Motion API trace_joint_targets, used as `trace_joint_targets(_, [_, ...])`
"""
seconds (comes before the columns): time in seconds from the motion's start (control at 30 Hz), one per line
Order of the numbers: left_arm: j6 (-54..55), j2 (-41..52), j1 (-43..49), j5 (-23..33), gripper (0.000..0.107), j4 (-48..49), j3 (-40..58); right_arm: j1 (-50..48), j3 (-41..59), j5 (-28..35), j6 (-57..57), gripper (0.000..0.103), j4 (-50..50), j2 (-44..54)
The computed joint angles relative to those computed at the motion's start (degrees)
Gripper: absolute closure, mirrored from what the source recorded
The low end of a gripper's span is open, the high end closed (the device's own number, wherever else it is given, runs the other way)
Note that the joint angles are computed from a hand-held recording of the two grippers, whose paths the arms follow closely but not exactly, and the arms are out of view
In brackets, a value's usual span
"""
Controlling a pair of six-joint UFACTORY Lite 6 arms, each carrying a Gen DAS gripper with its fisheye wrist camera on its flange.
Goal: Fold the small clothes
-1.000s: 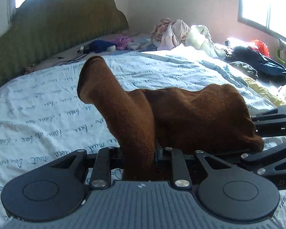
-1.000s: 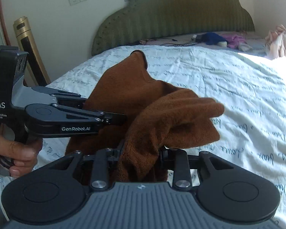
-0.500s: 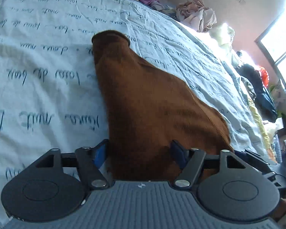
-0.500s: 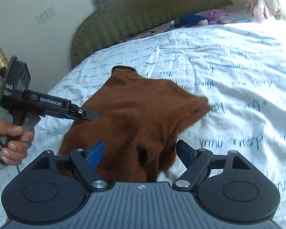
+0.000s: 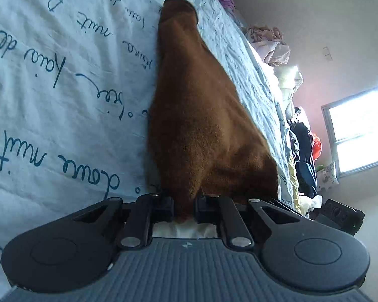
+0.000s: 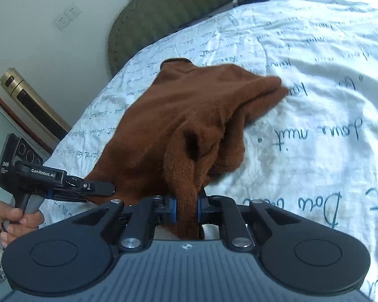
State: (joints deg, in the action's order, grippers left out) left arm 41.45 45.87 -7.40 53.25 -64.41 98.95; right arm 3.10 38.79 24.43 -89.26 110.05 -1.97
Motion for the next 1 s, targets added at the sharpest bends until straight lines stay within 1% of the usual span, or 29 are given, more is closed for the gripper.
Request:
trace_joint_targets(0.07, [0.37,-5.08,-0.31,-2.14,0.093,-0.02,-4.86,0.94,0.61,-1.42,7.63,0.091,-8.16,-4.15])
trace_joint_targets(0.1, [0.62,-5.82,-0.59,-2.77,0.093,0.46,-6.4,1.59,1.49,-2.93,10.44,0.091,-11.04,-4.85])
trace_joint_targets(0.13, [1.59,-6.34,-1.17,-4.44,0.093,0.94,-8.41,2.08,1.54,-4.82,10.85,0.091,-12.28,-5.08])
trace_joint_targets(0.17, [1.57,-6.22,-1.92,-6.44,0.093,1.58,-10.16,1.87,1.44,-5.47,8.91,0.086,-12.12,-3.86])
trace_joint_targets(0.2, [3.38,-6.15,-1.64,-6.69,0.083,-0.18,-12.02,0.65,1.87,-3.72,8.43,0.08,-11.8,-0.26])
trace_joint_targets(0.23, [3.98,-6.43,-0.99,-5.75,0.083,-0.5,-12.64,-0.98,1.91,-1.8,9.08,0.072,-12.24,2.26])
trace_joint_targets(0.27, [2.18,-6.97,-0.18,-4.27,0.082,0.68,-12.43,-1.9,1.18,-1.39,7.34,0.062,-10.92,2.39])
trace_joint_targets(0.3, [0.9,-8.59,0.6,-3.52,0.068,1.48,-12.98,-2.36,-0.35,-2.37,5.07,0.045,-8.26,0.11])
trace_joint_targets(0.33, [2.02,-11.06,1.37,-3.16,0.059,1.57,-14.1,-3.18,-1.75,-3.3,5.15,0.038,-7.36,-2.91])
trace_joint_targets(0.37, [5.14,-13.55,1.95,-2.74,0.04,-0.15,-15.58,-4.77,-2.85,-2.97,3.33,0.037,-4.66,-5.13])
trace_joint_targets(0.4, [7.51,-16.09,2.2,-3.04,0.028,-1.64,-16.9,-7.57,-3.13,-1.07,1.93,0.037,-2.35,-6.07])
trace_joint_targets(0.47, [10.44,-19.32,0.42,-4.86,0.026,-3.14,-16.86,-11.68,-0.57,2.39,-1.39,0.038,1.56,-2.7])
trace_joint_targets(0.5, [12.65,-19.76,-1.16,-5.8,0.025,-5.21,-16.41,-13.81,2.33,4.56,-1.01,0.042,2.33,1.33])
trace_joint_targets(0.53, [13.24,-19.7,-3.44,-7.99,0.025,-6.54,-15.9,-15.56,4.99,7.33,0.59,0.047,1.46,5.05])
trace_joint_targets(0.57, [12.51,-18.32,-5.97,-9.82,0.023,-6.27,-14.08,-16.98,8.75,9.67,2.18,0.055,2.08,10.13])
trace_joint_targets(0.6, [12.37,-16.74,-7.98,-11.53,0.023,-6.13,-12.57,-17.71,12.6,11.05,4.02,0.057,1.42,14.69])
trace_joint_targets(0.63, [12.53,-14.99,-11.02,-15.63,0.022,-6.44,-11.5,-17.73,15.66,11.31,5.5,0.061,0.29,17.9])
trace_joint_targets(0.67, [10.78,-13.5,-13.72,-20.43,0.021,-4.43,-11.0,-17.52,19.19,11.41,7.7,0.075,-1.19,21.56])
trace_joint_targets(0.7, [7.01,-11.3,-15.48,-23.01,0.021,-0.87,-9.72,-17.39,22.3,12.32,11.01,0.096,-3.96,25.07])
trace_joint_targets(0.73, [5.41,-9.12,-16.43,-24.58,0.02,0.43,-8.83,-16.45,24.36,10.83,11.95,0.097,-5.09,26.98])
trace_joint_targets(0.77, [6.21,-8.62,-17.15,-26.61,0.02,-0.31,-9.7,-14.91,24.93,7.38,10.5,0.098,-4.21,26.8])
trace_joint_targets(0.8, [9.41,-10.02,-16.99,-27.89,0.018,-3.46,-12.48,-13.09,24.34,4.79,6.65,0.099,-1.09,25.14])
trace_joint_targets(0.83, [11.04,-11.58,-16.78,-28.04,0.017,-5.24,-14.65,-12.59,23.48,4.5,2.69,0.099,2.67,23.88])
trace_joint_targets(0.9, [10.87,-12.1,-16.86,-28.49,0.016,-5.19,-15.42,-11.54,21.93,2.44,-3.45,0.099,8.19,20.12])
trace_joint_targets(0.93, [13.1,-12.14,-16.59,-28.46,0.016,-7.48,-16.12,-11.26,22.53,1.53,-4.36,0.099,8.43,20.13])
trace_joint_targets(0.97, [15.18,-12.38,-16.58,-28.64,0.016,-9.61,-16.86,-10.58,24.07,-0.77,-4.39,0.099,8.0,21.58])
trace_joint_targets(1.0, [15.95,-13.0,-16.87,-29.04,0.016,-9.81,-17.59,-9.37,26.93,-4.77,-3.18,0.099,5.17,24.71])
